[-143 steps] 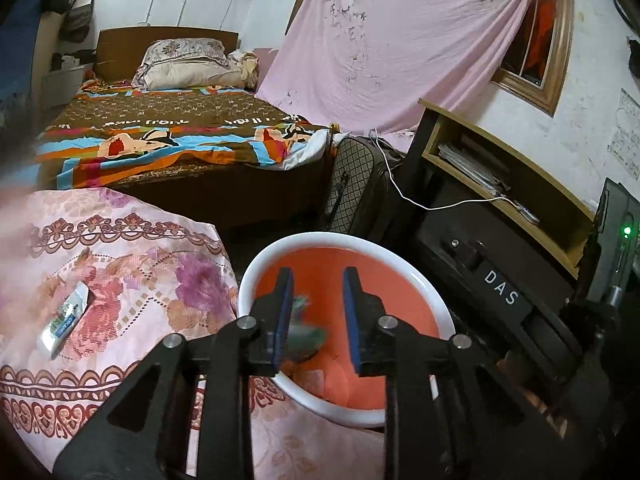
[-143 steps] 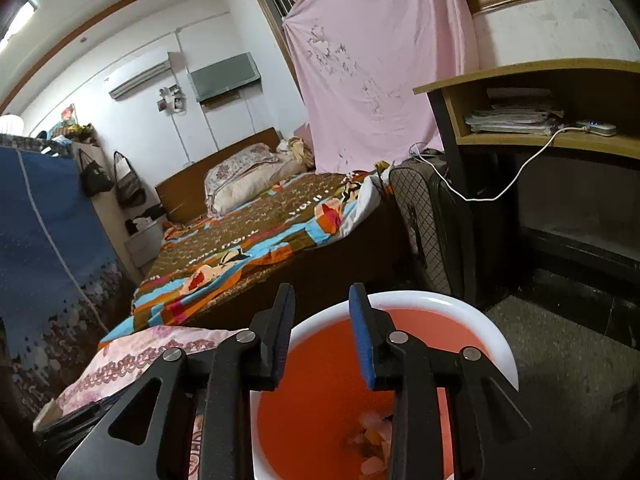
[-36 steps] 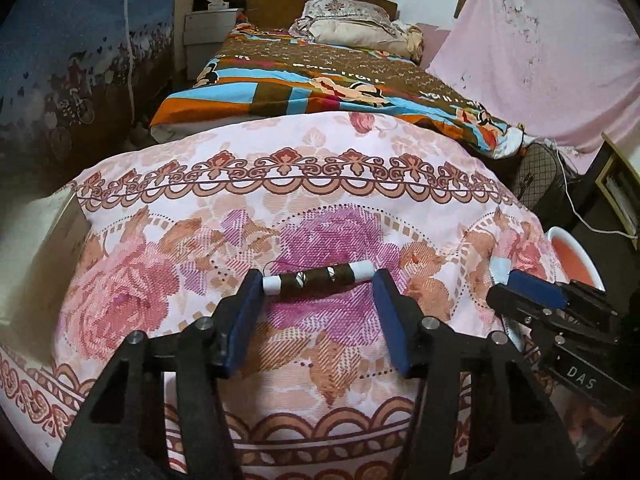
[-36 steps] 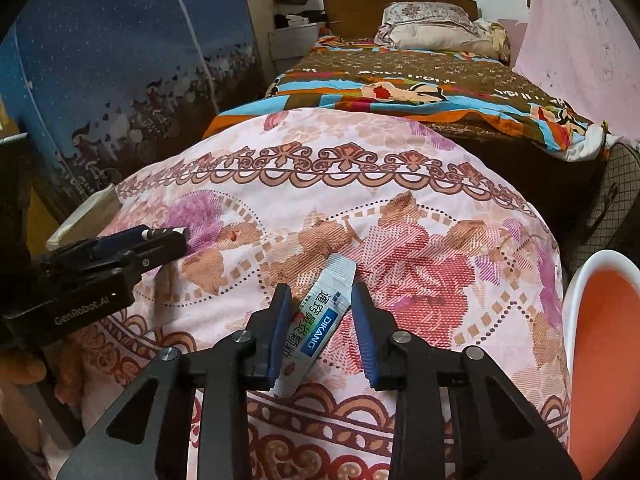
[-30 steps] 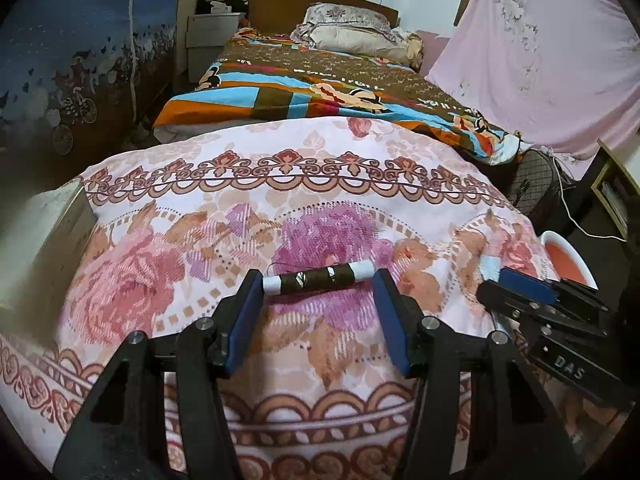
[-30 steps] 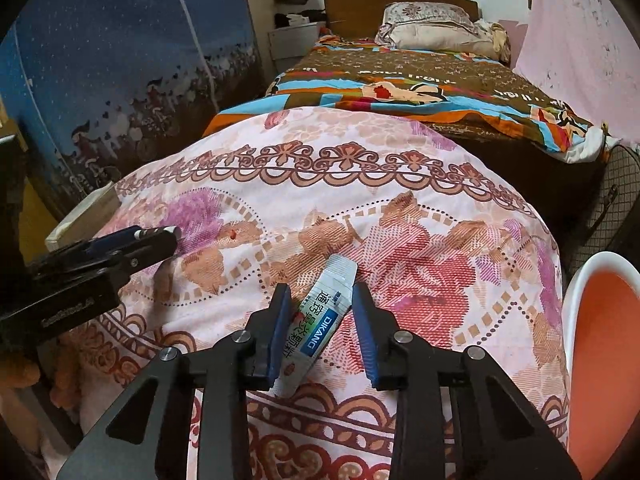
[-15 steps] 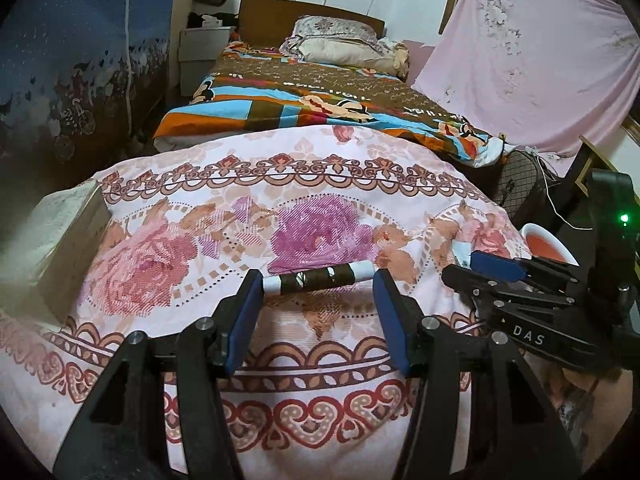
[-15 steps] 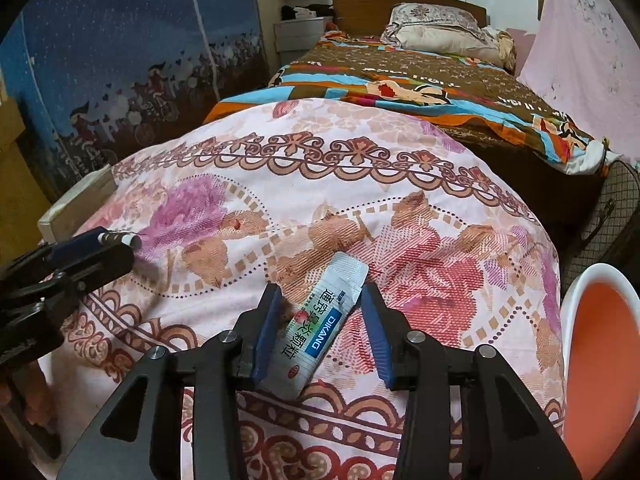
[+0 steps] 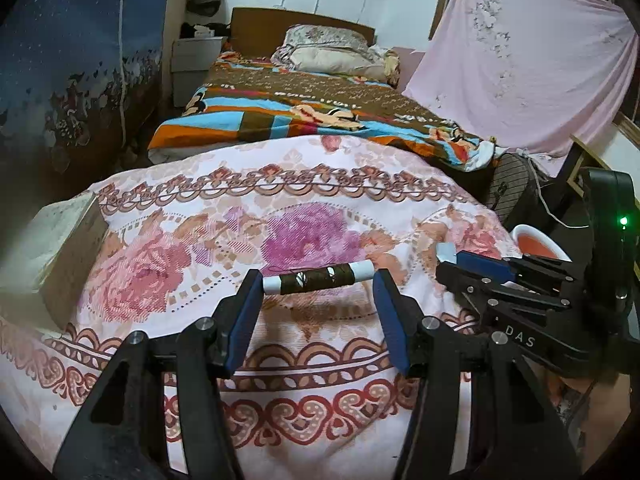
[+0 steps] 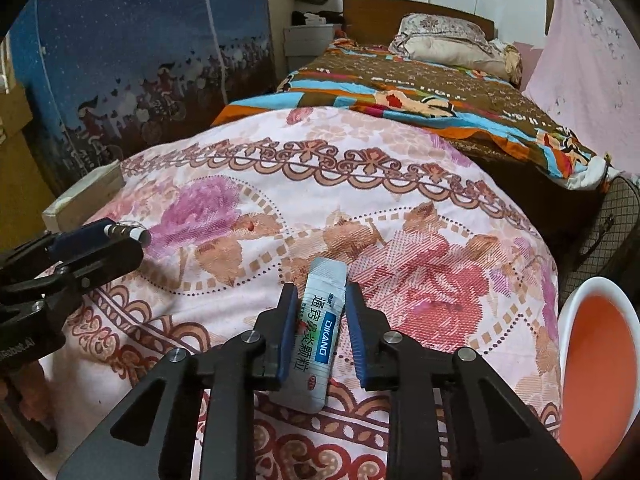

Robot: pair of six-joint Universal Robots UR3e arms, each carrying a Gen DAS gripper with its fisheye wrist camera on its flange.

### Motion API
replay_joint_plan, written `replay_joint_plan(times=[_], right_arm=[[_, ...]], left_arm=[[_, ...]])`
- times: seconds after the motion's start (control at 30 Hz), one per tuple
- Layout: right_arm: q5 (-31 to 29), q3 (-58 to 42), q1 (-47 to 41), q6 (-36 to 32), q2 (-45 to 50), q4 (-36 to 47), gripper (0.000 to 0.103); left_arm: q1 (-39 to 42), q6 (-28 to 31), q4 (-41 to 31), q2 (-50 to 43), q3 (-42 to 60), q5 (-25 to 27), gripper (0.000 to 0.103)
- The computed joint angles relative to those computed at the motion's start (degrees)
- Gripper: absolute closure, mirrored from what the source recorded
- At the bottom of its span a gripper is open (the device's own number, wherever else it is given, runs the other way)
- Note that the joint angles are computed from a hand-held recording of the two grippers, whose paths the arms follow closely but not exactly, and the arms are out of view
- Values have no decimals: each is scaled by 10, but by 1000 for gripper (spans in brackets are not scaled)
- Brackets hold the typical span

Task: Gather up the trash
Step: 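Lift the black cylinder and white packet and carry both over the bucket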

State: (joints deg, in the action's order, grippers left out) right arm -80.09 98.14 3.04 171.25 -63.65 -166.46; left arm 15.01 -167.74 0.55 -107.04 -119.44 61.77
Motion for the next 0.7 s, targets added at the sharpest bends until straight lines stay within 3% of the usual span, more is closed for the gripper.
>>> replay_joint_plan(times=[0.2,0.37,0.7], right_arm=[[16,73,-10,6,-31,-117,82],[56,153,-36,28,-58,-262,81],[105,268,-69,66,-65,-558,81]], left_arm=[[12,6,65,20,-45,-48,63],[17,-2,134,22,-72,-73,63],[31,-39,366,16,-152,-116,63]])
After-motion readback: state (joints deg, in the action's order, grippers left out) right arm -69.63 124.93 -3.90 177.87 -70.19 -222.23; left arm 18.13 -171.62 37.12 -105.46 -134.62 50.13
